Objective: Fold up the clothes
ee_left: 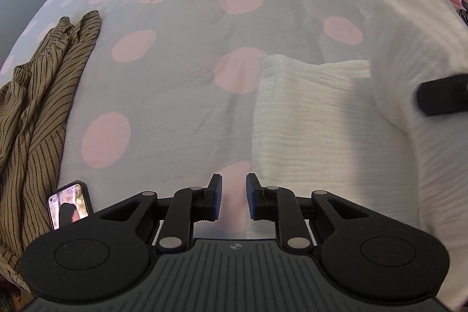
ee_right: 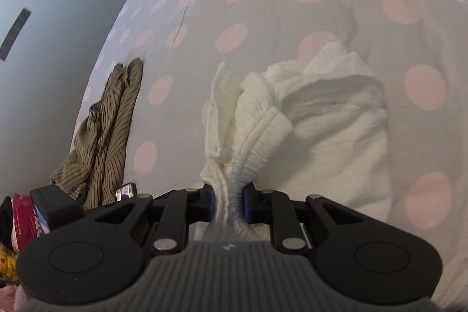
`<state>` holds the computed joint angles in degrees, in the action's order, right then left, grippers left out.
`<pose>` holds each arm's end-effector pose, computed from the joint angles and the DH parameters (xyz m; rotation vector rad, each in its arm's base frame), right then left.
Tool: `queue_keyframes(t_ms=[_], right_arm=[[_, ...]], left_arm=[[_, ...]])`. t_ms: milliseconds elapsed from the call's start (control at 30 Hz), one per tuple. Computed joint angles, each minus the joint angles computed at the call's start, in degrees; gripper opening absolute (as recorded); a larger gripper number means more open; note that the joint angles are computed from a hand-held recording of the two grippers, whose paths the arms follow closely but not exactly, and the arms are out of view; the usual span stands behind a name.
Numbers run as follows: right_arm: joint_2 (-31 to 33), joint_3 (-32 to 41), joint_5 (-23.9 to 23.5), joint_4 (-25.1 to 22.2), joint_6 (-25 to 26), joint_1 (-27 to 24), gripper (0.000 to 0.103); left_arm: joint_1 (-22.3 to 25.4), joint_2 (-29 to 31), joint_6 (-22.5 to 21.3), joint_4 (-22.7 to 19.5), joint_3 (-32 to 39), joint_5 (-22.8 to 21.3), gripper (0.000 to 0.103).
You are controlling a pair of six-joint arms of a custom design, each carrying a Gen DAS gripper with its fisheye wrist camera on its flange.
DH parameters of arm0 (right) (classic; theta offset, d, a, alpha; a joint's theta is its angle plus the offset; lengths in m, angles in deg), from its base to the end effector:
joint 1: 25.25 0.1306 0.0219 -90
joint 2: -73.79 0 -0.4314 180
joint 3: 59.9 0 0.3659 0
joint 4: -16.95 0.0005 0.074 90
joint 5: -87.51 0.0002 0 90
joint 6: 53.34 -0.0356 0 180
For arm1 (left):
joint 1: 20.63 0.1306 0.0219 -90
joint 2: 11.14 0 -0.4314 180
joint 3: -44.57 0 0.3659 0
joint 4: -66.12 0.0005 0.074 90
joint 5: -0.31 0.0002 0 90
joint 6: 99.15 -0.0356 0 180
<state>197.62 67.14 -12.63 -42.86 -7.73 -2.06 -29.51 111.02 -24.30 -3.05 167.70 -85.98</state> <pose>0.6295 0.2759 0.4183 0.4229 2.6476 0.6448 0.6495 -0.1043 0.4002 0.5909 2.6936 -0.0601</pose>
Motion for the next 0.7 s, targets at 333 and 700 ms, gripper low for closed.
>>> queue_keyframes(t_ms=[333,700], right_arm=[[13.92,17.41,-1.73,-11.2,2.42,1.75,0.023],[6.14,7.29,-2.26,-2.28,2.42,0.55,0.039]], left_arm=[[0.82,0.84,-0.52,-1.21,-0.02,0.11,0.016],[2.14,-0.95,1.25,1.35,-2.17,-2.08,0.016]])
